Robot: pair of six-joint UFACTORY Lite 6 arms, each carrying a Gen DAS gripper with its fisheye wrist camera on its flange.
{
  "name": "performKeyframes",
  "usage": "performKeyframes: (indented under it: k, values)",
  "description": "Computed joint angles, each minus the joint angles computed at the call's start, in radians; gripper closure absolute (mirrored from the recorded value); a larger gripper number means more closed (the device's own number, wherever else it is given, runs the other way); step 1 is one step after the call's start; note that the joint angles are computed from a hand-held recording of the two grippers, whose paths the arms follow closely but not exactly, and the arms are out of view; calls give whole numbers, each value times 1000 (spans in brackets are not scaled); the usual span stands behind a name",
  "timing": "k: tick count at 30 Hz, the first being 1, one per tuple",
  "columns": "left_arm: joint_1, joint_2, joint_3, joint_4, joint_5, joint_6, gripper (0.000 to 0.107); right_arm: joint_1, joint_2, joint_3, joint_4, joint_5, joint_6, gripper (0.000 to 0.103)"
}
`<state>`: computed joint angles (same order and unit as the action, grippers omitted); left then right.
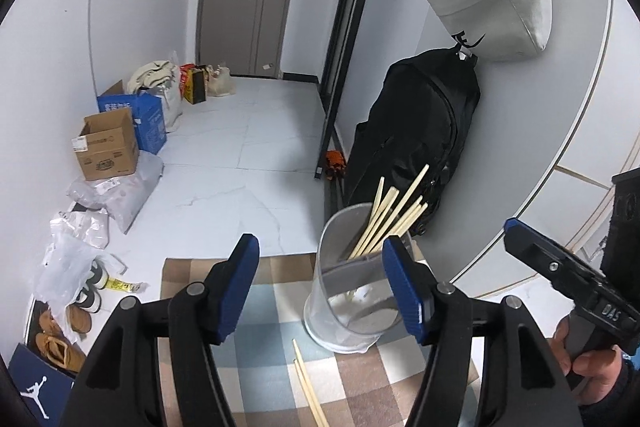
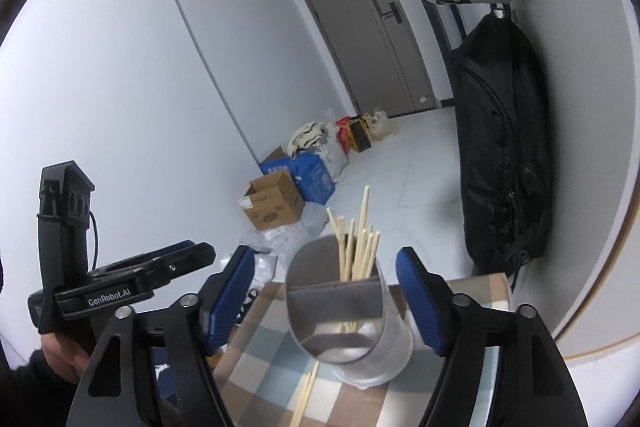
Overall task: Organize utensils
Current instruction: 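Move both open grippers back down to the remaining chopsticks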
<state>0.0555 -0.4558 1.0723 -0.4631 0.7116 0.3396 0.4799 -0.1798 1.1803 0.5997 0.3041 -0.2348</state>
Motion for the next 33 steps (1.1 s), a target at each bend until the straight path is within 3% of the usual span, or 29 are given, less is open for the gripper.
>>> performKeyframes:
  k: [4,10,15,18,21,24,30,33]
  values:
    - [3,-90,-77,46,-22,-58,37,46,-60,-63,-136,-18,150,19]
    - [-4,-219,-193,114,-63,-137,35,125,-130,-155,-364,-40,388,12]
    - [-32,-306,-272,180,-66,-207,34,195,-181,-228,-610,-61,641,6]
    - [-41,-350,-315,209,-73,-239,24,241,-208,-274,-805,-69,853,3]
    - [-31,-396,-361,212,-84,-237,23,286,-229,-314,-997,-67,1057,2]
    - [22,-430,-416,157,-83,-180,23,323,-236,-354,-1155,-68,1230,2]
    - [235,-501,-519,-58,-8,87,23,362,-168,-379,-1244,-80,1339,2]
    - [330,-514,-545,-129,31,195,23,375,-101,-373,-1198,-89,1299,2]
